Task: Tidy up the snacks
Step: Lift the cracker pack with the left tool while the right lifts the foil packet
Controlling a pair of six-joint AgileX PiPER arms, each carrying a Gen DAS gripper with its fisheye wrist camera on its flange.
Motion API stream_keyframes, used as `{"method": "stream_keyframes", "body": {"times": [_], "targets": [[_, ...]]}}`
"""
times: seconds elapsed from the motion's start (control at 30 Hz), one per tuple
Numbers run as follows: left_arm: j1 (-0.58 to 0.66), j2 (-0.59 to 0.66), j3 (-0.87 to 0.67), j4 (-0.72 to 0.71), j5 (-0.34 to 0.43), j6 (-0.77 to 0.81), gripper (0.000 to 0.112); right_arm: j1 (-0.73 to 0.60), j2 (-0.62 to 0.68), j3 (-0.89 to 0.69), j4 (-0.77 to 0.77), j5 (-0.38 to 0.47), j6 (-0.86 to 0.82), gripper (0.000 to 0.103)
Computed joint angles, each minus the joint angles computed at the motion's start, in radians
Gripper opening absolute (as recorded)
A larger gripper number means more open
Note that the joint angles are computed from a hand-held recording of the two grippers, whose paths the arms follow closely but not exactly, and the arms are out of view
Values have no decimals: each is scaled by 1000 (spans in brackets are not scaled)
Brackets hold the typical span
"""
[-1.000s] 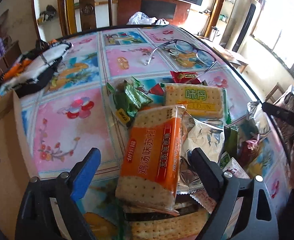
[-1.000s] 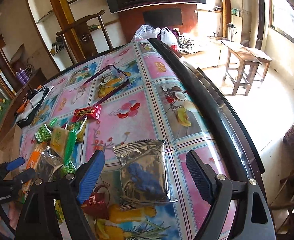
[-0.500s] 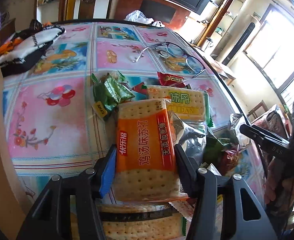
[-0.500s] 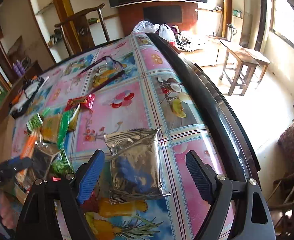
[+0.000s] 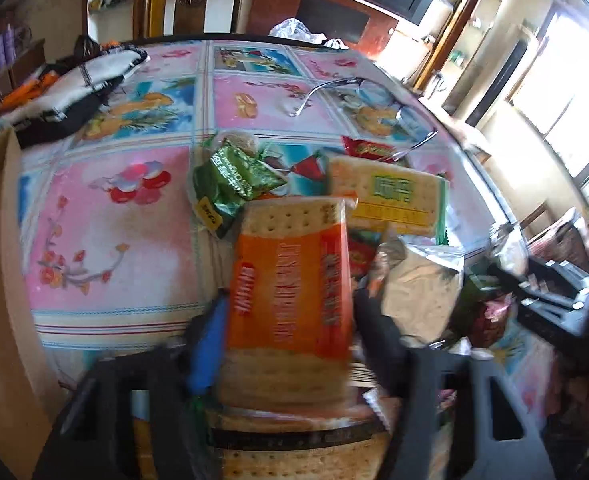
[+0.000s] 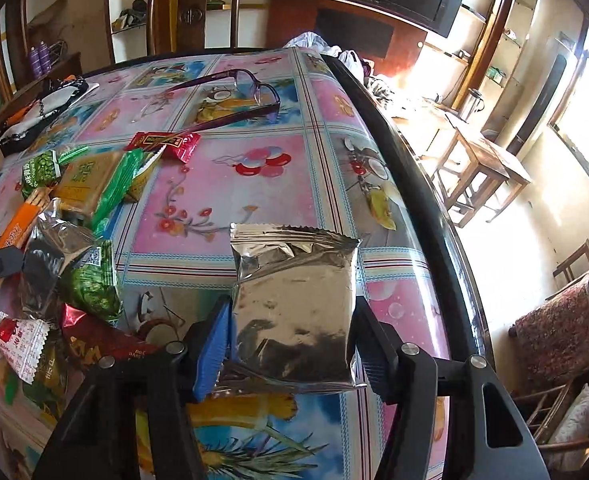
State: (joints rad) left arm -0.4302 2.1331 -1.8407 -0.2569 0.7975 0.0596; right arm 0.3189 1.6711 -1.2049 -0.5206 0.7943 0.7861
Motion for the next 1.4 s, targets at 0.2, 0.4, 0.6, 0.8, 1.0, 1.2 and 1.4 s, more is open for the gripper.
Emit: {"method": "stream_keyframes", "body": {"times": [0.2,0.4,0.6,0.8,1.0,1.2,1.4], "targets": [[17,-11,17,-36,-11,11,53,-7,-30,22,-6,-31,34,62],[18,-44,52,-32,-49,7,53,-19,-68,48,-11,-79,71,62],[19,-50,54,-30,-45,5,53,-17,-85,53,8,-116,67,62],[21,-11,8,-37,0,1,53,2,-73,45,13,-115,51,62],[41,24,-38,-90,20,0,58,5,-72,45,25,-124,36,62],[29,12,-11,-66,-24,-11,52,6,-81,55,35,-139,32,62],[29,-23,32,-69,-58,1,52,-1,-93,66,45,-165,33,62]]}}
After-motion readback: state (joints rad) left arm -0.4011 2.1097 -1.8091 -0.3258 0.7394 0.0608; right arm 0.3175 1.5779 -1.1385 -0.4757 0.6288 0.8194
